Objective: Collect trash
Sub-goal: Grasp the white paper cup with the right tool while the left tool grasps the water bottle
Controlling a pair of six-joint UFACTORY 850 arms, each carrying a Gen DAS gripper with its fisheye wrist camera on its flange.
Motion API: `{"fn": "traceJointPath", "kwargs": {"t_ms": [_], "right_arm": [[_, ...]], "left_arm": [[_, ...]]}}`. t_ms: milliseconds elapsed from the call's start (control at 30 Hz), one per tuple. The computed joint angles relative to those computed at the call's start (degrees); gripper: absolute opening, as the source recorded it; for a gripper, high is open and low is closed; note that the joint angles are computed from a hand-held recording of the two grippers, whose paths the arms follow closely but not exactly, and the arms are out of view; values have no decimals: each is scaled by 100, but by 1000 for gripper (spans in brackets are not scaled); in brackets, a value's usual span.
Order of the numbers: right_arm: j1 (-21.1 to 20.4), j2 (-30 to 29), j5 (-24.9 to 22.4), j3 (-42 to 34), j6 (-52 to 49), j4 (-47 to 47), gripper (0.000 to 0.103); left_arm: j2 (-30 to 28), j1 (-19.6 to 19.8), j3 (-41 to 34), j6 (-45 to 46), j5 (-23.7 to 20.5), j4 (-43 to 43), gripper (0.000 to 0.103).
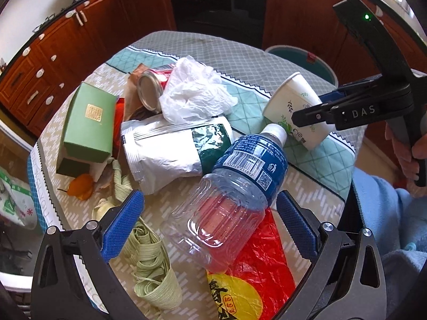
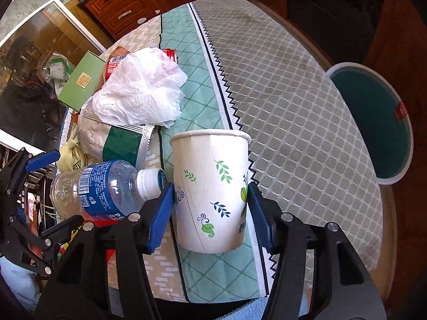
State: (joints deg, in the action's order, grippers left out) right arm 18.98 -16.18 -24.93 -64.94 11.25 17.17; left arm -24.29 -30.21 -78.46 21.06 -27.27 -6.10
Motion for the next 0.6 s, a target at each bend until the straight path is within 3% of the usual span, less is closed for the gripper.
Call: {"fn": "traceJointPath", "kwargs": {"t_ms": [133, 233, 300, 367, 467, 600], "right_arm": [[-29, 65, -10, 79, 46, -4, 54], [-26, 103, -17, 112, 64, -51, 54], [-53, 151, -4, 171, -46, 74, 54], [-77, 173, 8, 204, -153, 202, 54], [-99, 202, 43, 253, -272, 345, 55], [-124, 253, 116, 346, -486, 563, 56]], "left_arm": [[-180, -75, -147, 335, -274, -80, 100], [-111, -130, 1, 346, -201, -106, 97], [-39, -169, 111, 58, -114, 82, 87], [34, -151, 191, -8, -109, -50, 66], [134, -122, 272, 155, -129, -380, 66], [-79, -237, 69, -619, -380, 350, 75]]}}
